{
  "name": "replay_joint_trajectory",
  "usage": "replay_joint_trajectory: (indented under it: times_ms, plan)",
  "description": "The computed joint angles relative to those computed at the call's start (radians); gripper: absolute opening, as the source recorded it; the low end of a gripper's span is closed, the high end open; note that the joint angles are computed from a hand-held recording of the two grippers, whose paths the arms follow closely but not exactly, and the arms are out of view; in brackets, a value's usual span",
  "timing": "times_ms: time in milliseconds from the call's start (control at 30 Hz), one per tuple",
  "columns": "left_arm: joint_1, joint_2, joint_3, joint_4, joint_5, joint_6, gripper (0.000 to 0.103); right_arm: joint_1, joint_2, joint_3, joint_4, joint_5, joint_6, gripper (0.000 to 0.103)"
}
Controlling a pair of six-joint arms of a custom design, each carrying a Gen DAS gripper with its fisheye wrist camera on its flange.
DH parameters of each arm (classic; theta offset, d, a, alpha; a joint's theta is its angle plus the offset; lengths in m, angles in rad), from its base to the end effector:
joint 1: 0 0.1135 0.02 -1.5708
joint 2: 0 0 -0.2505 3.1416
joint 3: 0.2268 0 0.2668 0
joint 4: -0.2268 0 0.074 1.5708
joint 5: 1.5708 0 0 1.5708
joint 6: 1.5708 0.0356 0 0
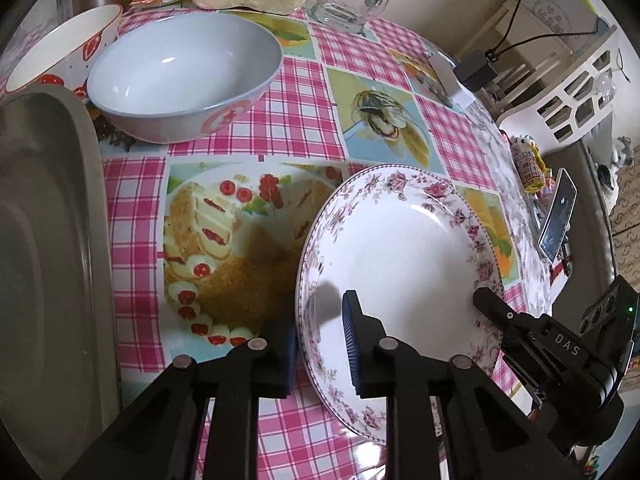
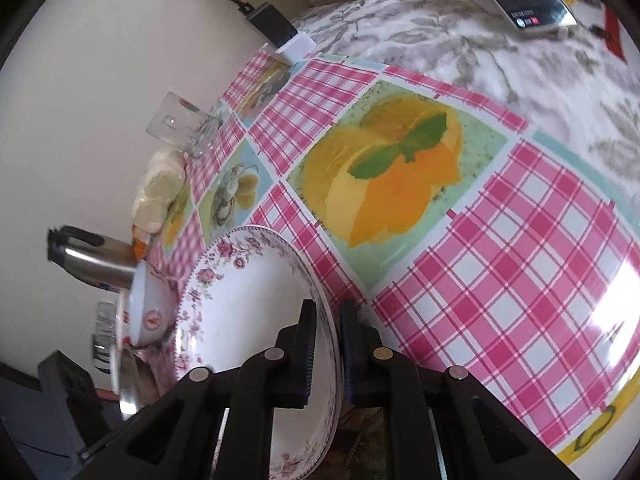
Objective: Organize plates and bowls
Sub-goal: 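Lift the floral plate by its rim with both tools gripping side by side, then carry the floral plate over the steel basin with both tools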
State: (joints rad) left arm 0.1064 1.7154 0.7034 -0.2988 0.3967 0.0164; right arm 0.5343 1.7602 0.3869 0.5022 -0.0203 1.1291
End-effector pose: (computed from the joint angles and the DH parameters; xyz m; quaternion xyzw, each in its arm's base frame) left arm 0.2722 0.0152 0.0695 -0.0182 0.9723 -0.1872 0.1388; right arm 0.2127 0.1267 0.0325 0.2720 0.8992 0.2597 0.2238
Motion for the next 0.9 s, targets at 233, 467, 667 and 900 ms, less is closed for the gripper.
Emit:
replay_joint_trajectory:
  times_ms: [233,467,667,900]
  plan:
    - [-0.032,-0.053,-0.010,0.017,-0.017,0.008,0.021,0.018,-0.060,0.000,-0.064,0.051,-0.043,0.013]
    - [0.007,-0.078,0.003,-0.009,0.040,0.018,0.021,0.039,-0.116,0.010,-0.111,0.084,-0.065,0.013]
    - [0.020,-0.133,-0.004,-0.026,0.065,0.029,0.021,0.049,-0.134,0.013,-0.124,0.098,-0.073,0.013]
    - [0.053,-0.224,0.000,-0.072,0.111,0.056,0.021,0.085,-0.290,-0.009,-0.190,0.174,-0.081,0.013]
